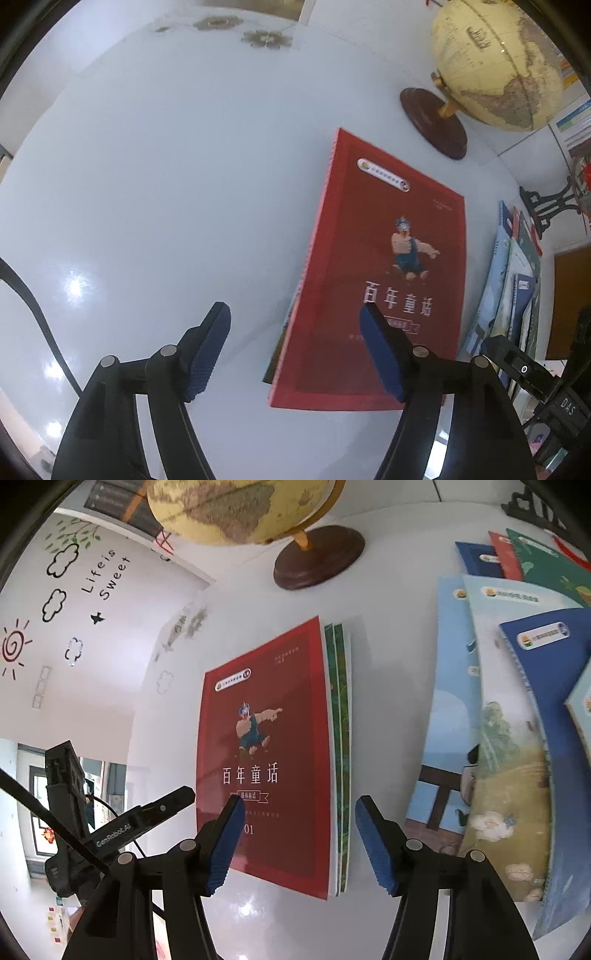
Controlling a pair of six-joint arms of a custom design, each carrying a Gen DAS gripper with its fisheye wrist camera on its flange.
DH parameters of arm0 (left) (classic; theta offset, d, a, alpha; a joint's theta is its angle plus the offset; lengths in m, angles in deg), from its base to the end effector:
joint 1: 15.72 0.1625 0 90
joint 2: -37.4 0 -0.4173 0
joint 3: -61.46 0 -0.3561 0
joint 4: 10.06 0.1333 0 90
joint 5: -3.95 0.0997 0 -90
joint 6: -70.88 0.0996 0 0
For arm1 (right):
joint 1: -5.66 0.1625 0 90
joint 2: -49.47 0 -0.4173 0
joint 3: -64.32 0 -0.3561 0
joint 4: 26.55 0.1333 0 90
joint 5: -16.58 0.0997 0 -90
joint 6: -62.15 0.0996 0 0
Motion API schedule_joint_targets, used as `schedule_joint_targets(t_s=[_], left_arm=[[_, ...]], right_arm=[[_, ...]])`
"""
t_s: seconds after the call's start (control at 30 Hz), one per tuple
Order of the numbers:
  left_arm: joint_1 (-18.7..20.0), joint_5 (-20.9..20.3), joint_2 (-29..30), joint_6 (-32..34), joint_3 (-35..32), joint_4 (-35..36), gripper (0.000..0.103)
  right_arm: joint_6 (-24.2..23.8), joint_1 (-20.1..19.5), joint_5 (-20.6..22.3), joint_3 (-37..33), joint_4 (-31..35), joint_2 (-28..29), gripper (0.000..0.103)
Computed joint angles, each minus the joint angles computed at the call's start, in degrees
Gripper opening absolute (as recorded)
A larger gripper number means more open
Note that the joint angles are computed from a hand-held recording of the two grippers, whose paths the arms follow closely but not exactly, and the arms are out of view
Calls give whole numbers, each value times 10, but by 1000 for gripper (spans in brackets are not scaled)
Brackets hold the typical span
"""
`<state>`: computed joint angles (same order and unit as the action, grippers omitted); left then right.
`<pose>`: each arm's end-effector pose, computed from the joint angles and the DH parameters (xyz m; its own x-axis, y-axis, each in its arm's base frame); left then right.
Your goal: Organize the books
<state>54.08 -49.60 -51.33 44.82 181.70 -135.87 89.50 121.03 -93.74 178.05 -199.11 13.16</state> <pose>0.0362 -0.4590 0.3212 -0.8432 -0.1992 -0.4993 -0.0291 0.9444 -0.3276 0.3126 -0.4289 -0.0220 -0.9605 0.0815 0.2660 0.0164 0.9710 -0.2385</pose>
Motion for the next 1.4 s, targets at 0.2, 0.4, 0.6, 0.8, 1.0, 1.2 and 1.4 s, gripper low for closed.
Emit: schedule_joint_targets(t_s=[0.2, 0.4, 0.6, 0.8, 1.0, 1.2, 1.4], left_arm=[[-41, 31, -8, -71, 7, 50, 71], [-101, 24, -2, -145, 26, 56, 71], [-175, 14, 46, -187, 44, 31, 71], [-235, -16, 129, -221, 36, -1, 71], [-284, -45, 203, -245, 32, -24, 71], [-317, -68, 264, -226, 25, -71, 71], [-328, -102, 319, -195, 10, -118, 71]], right_arm=[[-27, -2, -7, 22, -9, -23, 61], [-83, -6, -24, 53, -2, -70, 61], [-131, -40, -45, 115, -22, -152, 61], [-136, -119, -32, 195, -88, -242, 62], [-200, -174, -63, 222, -84, -293, 63], [-283, -214, -95, 229, -88, -320, 63], [-336, -259, -97, 251, -123, -344, 63]])
